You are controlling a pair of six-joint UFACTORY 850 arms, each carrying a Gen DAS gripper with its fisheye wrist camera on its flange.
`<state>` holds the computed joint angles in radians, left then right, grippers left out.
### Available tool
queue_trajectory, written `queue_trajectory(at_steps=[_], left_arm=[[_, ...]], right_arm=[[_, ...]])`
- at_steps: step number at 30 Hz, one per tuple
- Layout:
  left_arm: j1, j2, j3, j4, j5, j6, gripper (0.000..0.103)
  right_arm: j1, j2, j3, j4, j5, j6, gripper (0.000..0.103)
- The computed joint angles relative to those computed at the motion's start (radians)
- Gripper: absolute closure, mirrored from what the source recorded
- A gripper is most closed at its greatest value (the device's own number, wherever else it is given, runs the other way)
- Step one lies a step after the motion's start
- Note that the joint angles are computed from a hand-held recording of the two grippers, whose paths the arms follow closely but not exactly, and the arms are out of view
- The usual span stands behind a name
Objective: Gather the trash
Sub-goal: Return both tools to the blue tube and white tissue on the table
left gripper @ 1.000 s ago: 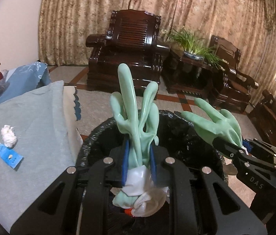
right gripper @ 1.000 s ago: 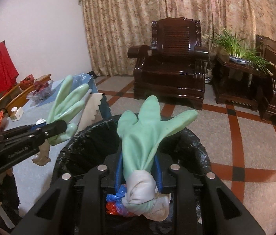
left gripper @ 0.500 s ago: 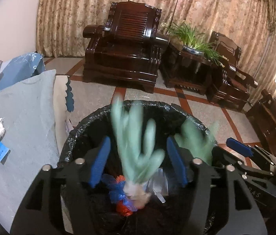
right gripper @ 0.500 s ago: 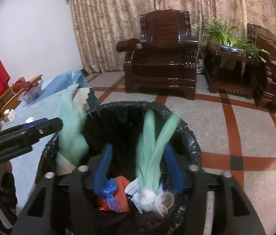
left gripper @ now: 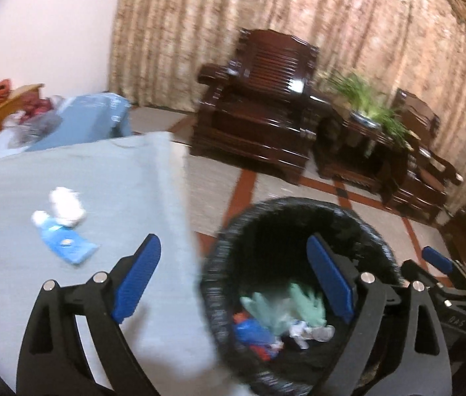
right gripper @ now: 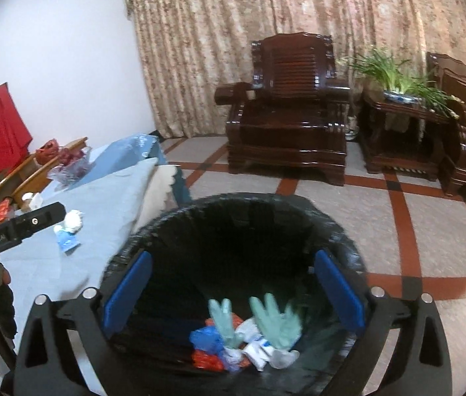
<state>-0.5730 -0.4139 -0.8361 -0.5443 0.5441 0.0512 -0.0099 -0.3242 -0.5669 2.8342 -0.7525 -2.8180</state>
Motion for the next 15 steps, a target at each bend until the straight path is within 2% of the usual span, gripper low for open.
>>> queue_trajectory(at_steps=[6, 15], left_arm=[[0.035, 0.106, 0.130, -0.169, 0.080, 0.140, 0.014], [0.151, 0.189, 0.239, -0.268, 0.113, 0.201, 0.014]], right_arm=[[0.091, -0.015, -0.036, -0.013, 0.009, 0.004, 0.006], [0.228, -0.074, -0.134, -0.006, 0.041, -0.012, 0.006]])
